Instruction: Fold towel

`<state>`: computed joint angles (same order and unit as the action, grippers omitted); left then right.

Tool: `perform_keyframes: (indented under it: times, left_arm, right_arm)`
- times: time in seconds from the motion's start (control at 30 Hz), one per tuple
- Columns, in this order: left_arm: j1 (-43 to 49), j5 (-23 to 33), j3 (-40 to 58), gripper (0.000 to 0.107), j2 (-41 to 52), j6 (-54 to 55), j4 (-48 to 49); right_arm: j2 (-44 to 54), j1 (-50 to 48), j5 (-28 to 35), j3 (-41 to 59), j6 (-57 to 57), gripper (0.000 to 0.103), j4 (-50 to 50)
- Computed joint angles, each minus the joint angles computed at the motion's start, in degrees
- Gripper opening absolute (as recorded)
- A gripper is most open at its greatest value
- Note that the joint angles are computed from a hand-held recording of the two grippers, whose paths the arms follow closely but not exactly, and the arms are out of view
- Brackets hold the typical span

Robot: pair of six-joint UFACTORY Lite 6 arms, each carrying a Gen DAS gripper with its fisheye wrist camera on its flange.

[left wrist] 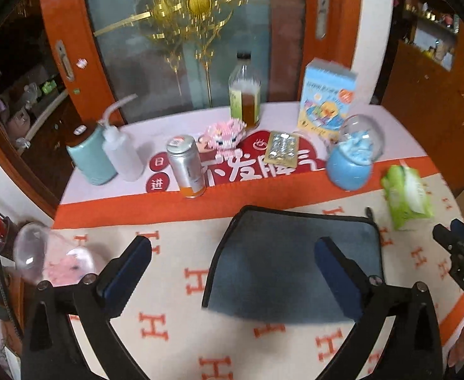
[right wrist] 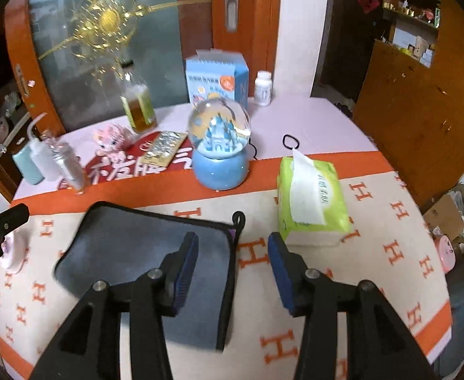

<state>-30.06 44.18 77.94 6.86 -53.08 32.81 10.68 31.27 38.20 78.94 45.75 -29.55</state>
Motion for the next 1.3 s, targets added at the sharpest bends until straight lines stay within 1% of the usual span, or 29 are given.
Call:
perform_keyframes:
  times: [0.1,0.17,0.23,0.3,0.47,0.57,0.73,0.87,1.0,1.07,1.3]
  left_arm:
    - [-5.7,5.8,-3.7,0.102,-8.8,-3.3,2.3]
    - [-9.2,9.2,-5.3,0.102,-13.4,-5.2,3.2]
    - [-13.5,13.1,-6.8,0.102,-17.9,-7.8,4.2]
    - [-18.1,17.1,-7.9,0.102,-21.9,-10.9,5.1]
    - [-31.3,27.8,-9.1,0.102,-27.7,-20.8,8.3]
    - [-40.8,34.9,-9.2,0.102,-30.0,-27.8,9.8]
    - [-53.7,46.6,-5.9,0.102,-27.4,-37.2,11.3]
    - [-60.3,52.2,-3.0,0.102,-25.0,-43.1,11.7]
    - [-65.0,55.5,0.8,0.102,-21.4,-49.1,11.4]
    - [-66.9,56.9,2.5,0.102,-19.4,-52.1,11.3]
    - [-68.4,58.1,7.4,0.102,-12.2,-54.4,10.1]
  right_arm:
    - [-8.2,5.1,4.3,-4.2,4.4,0.047,-2.3]
    - [-13.3,8.9,7.6,-6.5,7.6,0.053,-3.7]
    - [-18.2,13.0,10.9,-8.6,10.8,0.055,-5.2]
    - [-22.1,17.2,14.7,-10.1,14.1,0.055,-6.7]
    - [-29.9,28.2,24.7,-12.3,22.5,0.055,-9.2]
    - [-33.1,33.5,29.5,-13.4,26.5,0.056,-9.4]
    - [-37.2,41.4,35.3,-14.3,30.8,0.056,-9.4]
    - [-39.3,46.6,39.7,-13.6,33.5,0.056,-9.9]
    - [-39.8,49.5,42.9,-12.4,33.3,0.056,-10.7]
    - [-40.5,50.0,43.4,-12.5,32.7,0.056,-10.7]
    - [-41.7,51.8,45.2,-13.9,31.5,0.056,-11.2]
